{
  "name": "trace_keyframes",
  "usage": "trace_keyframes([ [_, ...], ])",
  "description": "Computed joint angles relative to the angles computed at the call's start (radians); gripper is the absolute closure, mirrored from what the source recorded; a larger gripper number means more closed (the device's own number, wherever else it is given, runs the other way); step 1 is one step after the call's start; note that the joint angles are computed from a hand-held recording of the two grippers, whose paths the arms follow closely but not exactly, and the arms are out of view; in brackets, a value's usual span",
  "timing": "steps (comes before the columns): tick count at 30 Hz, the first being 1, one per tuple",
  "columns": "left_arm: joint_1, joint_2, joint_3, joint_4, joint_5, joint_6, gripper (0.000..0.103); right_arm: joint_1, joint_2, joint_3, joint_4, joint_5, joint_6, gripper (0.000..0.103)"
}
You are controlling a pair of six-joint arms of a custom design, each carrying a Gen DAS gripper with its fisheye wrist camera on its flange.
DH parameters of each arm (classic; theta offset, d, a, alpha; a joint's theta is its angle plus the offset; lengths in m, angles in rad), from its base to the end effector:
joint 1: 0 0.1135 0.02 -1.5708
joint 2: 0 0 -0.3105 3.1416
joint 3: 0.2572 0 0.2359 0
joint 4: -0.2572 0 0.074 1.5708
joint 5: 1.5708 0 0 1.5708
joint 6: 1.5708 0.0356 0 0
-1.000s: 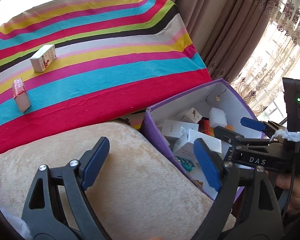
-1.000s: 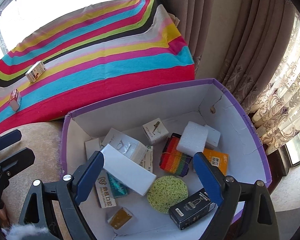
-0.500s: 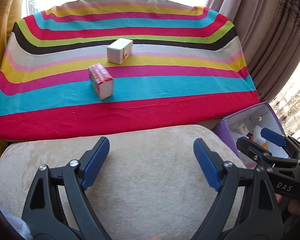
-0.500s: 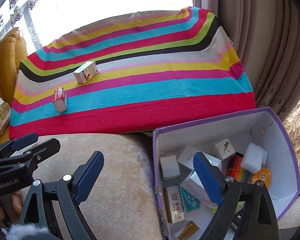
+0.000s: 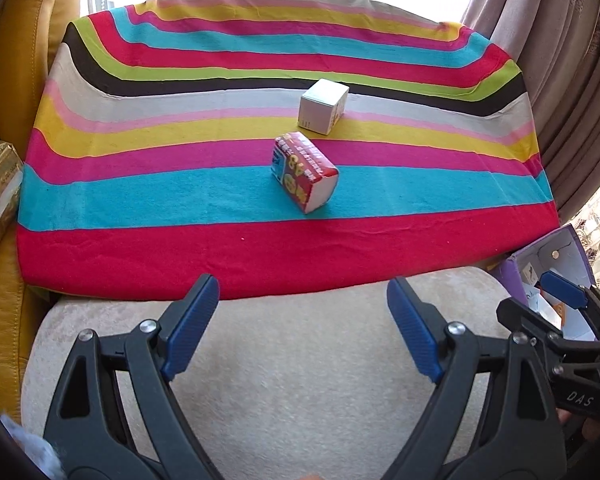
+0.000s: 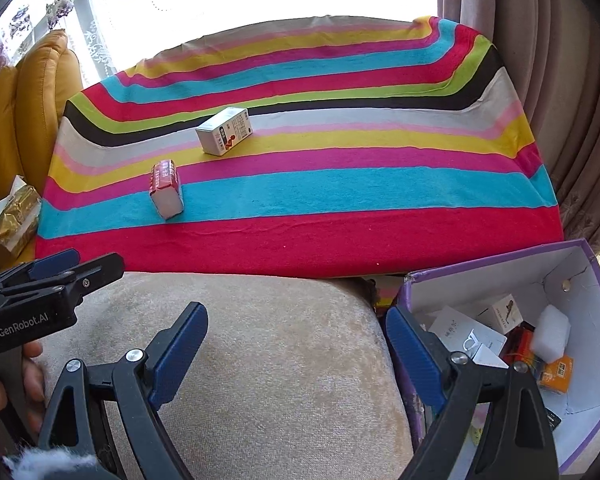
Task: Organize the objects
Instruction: 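Move both open tools back over the cloth toward the last two boxes, then grasp the red-printed box with the left gripper while the right grasps the white medicine box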
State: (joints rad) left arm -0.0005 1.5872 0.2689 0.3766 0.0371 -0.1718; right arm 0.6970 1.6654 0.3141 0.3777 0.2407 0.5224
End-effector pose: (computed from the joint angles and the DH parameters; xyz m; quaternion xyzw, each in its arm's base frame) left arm 0.2047 -0.0014 0.1294 -0.0756 0.9478 -0.0442 0.3067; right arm 0.1731 0.1338 0.1232 -0.0475 0.9483 0.0732 0.3051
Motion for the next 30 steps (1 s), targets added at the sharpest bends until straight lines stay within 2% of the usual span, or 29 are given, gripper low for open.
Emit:
trace_keyframes([
  [5, 0.098, 0.039, 0.062, -0.028, 0.032, 0.123, 0.015, 0.021, 0.037, 0.046, -0.007, -0.002, -0.008, 0.011],
  [12, 0.231, 0.155, 0.210, -0.101, 0.175, 0.323, 0.015, 0.037, 0.068, 0.090, -0.020, -0.010, -0.015, 0.011],
  [16, 0.211, 0.209, 0.297, -0.150, 0.205, 0.490, 0.015, 0.026, 0.076, 0.092, -0.017, -0.034, -0.015, 0.011],
  [19, 0.190, 0.261, 0.390, -0.235, 0.256, 0.612, 0.015, 0.014, 0.080, 0.088, -0.009, -0.052, -0.011, 0.011],
  [21, 0.169, 0.290, 0.440, -0.272, 0.242, 0.666, 0.015, 0.012, 0.084, 0.091, -0.009, -0.059, -0.008, 0.011],
  [26, 0.143, 0.367, 0.557, -0.374, 0.252, 0.738, 0.015, 0.001, 0.088, 0.091, -0.006, -0.078, -0.010, 0.011],
  [30, 0.127, 0.401, 0.597, -0.400, 0.230, 0.769, 0.015, -0.019, 0.097, 0.090, 0.006, -0.102, -0.013, 0.011],
])
